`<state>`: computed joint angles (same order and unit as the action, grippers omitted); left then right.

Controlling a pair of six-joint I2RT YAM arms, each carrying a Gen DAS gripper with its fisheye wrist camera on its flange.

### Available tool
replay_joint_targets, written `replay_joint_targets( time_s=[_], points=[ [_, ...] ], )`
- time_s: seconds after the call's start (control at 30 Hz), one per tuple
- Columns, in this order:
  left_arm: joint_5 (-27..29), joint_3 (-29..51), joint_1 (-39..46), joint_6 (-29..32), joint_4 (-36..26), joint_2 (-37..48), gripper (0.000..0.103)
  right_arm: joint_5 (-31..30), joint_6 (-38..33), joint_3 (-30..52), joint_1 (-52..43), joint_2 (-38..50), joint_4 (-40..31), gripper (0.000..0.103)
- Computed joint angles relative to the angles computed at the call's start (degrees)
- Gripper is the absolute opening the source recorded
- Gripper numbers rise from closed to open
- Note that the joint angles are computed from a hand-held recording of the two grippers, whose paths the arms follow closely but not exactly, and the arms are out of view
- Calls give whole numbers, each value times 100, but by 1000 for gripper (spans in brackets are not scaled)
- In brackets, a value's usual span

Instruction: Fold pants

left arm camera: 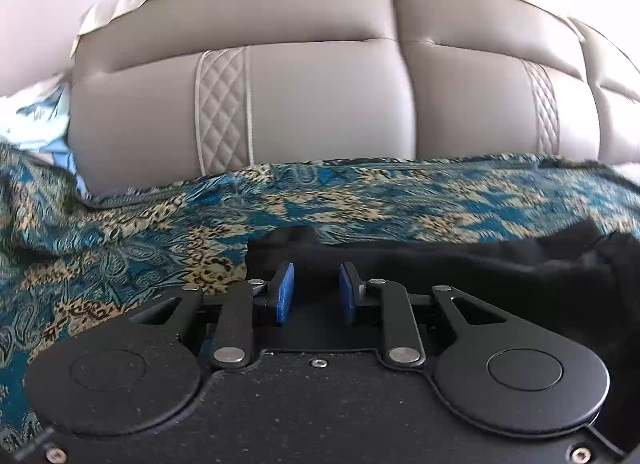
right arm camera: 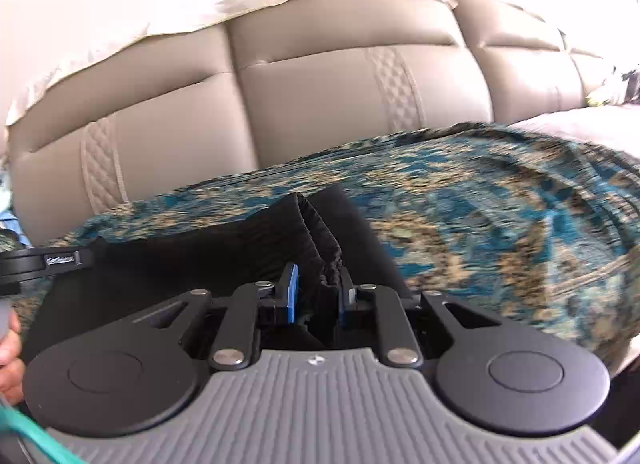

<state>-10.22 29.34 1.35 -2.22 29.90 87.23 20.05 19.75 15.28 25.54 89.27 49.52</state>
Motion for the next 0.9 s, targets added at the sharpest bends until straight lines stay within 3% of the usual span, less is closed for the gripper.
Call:
replay_joint_targets(
  time_s=[0.23, 0.37, 0.4, 0.47, 0.6, 0.8, 0.9],
  points=[
    [-200, -135, -219, 168, 122, 101, 24, -27, -258, -74, -453, 244, 210, 24],
    [-246, -71, -204, 229, 107, 267, 29, -341, -330, -15, -685, 333, 112, 31],
    [-263, -64, -214, 264, 109, 278, 29, -447, -302, -18, -759, 279, 48, 50],
    [-303, -39, -248, 344, 50, 248, 29, -424, -289, -32, -848, 84, -146, 59],
    [-172, 72, -217, 444, -149, 162, 32, -553, -606, -191, -1087, -542, -329, 65],
    [-263, 347, -238, 368, -250, 479, 34, -1137, -1186, 321, -1208, -639, -661, 65],
    [-337, 320, -275, 414, -119, 555, 35, -1383, -1502, 743, -1045, -244, -832, 46]
  ],
)
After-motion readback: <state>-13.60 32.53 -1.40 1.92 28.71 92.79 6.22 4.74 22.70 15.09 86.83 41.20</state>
